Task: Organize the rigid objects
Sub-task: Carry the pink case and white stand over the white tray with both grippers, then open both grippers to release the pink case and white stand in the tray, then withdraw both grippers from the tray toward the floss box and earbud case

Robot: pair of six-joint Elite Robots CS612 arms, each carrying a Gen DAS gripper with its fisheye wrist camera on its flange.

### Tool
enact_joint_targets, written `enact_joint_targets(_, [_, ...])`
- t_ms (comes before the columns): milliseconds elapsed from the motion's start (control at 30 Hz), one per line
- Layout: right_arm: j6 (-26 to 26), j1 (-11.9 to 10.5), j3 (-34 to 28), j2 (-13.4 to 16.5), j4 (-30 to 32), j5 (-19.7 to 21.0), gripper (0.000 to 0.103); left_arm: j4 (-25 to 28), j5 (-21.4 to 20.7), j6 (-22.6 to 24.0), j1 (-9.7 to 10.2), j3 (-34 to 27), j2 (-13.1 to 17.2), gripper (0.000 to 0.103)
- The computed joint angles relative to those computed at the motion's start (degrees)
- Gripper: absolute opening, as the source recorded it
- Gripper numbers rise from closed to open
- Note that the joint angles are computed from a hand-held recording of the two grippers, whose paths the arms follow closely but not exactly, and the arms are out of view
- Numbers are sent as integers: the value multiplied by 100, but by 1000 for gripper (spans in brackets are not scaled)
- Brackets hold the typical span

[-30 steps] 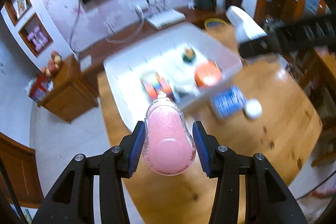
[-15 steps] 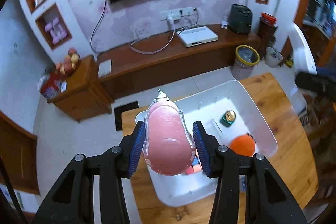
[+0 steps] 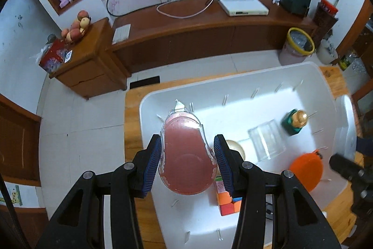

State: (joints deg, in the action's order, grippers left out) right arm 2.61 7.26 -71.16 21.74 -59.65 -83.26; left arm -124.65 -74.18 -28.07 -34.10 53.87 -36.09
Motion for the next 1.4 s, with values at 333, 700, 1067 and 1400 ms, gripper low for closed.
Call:
enact_joint_targets(333, [-159, 21, 114, 134, 327, -28, 57, 243, -182, -33, -5, -140, 203, 50])
enact_joint_targets(700, [-333, 8, 100, 129, 450, 294, 59, 500, -656, -286, 44, -172, 238, 80])
enact_joint_targets(1067, [-341, 3, -347, 202, 569, 350, 59, -37, -132, -71, -118, 238, -121, 90])
enact_joint_targets(1400, [-311, 28, -829, 139, 519, 323, 59, -795, 68, 288, -221, 802, -679, 98])
